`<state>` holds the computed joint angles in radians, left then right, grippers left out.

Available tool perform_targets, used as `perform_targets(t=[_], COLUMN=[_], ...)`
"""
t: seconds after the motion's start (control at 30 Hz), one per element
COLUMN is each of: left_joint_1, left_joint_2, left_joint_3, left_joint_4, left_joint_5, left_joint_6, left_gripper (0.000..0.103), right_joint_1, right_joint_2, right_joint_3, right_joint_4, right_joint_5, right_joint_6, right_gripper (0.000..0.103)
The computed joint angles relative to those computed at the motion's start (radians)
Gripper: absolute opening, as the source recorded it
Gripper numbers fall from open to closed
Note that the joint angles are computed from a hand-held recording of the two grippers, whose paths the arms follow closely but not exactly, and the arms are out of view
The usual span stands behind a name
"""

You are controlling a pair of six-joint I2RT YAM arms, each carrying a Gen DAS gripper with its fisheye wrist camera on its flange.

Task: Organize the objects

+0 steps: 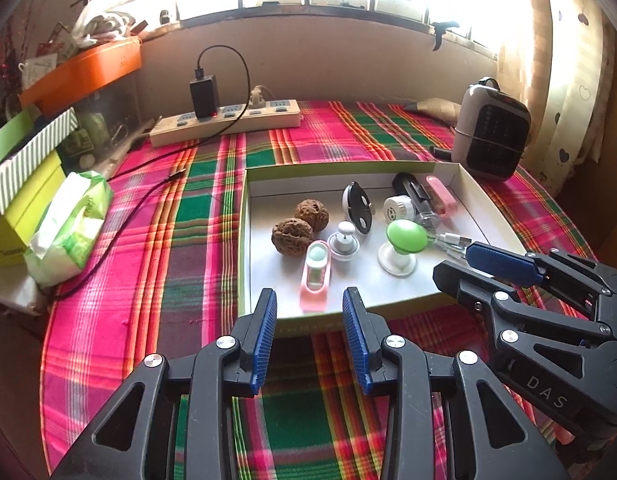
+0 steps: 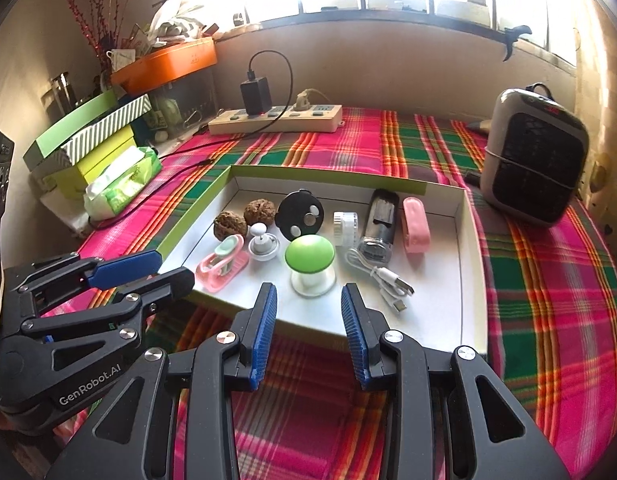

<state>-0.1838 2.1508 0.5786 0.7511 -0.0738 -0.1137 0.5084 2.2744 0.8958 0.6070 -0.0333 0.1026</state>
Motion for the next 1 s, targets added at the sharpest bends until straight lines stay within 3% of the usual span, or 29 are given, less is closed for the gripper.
perform_targets(t=[0.33, 0.63, 1.0], left_joint_1=[-0.052, -0.098, -0.147], left_joint_2=[-0.017, 0.076, 0.122], left_joint_3=[-0.108, -0.166, -0.201], left_joint_4=[0.088, 0.175, 0.219], left_joint_5=[-0.074, -0.142, -0.157], left_joint_6=[-0.058, -0.109, -0.163], left_gripper=[0.033, 0.033, 0.033], right_joint_1=[0.033, 0.044, 0.044], right_joint_2=[-0.056, -0.026, -0.004], right_joint_3=[-0.128, -0.188, -0.251], right_joint_4=[0.067, 0.094, 0.131], right_joint_5=[0.077, 0.097, 0.115], right_joint_6=[0.030, 0.049, 0.084], right_gripper=[0.035, 0.036, 0.036])
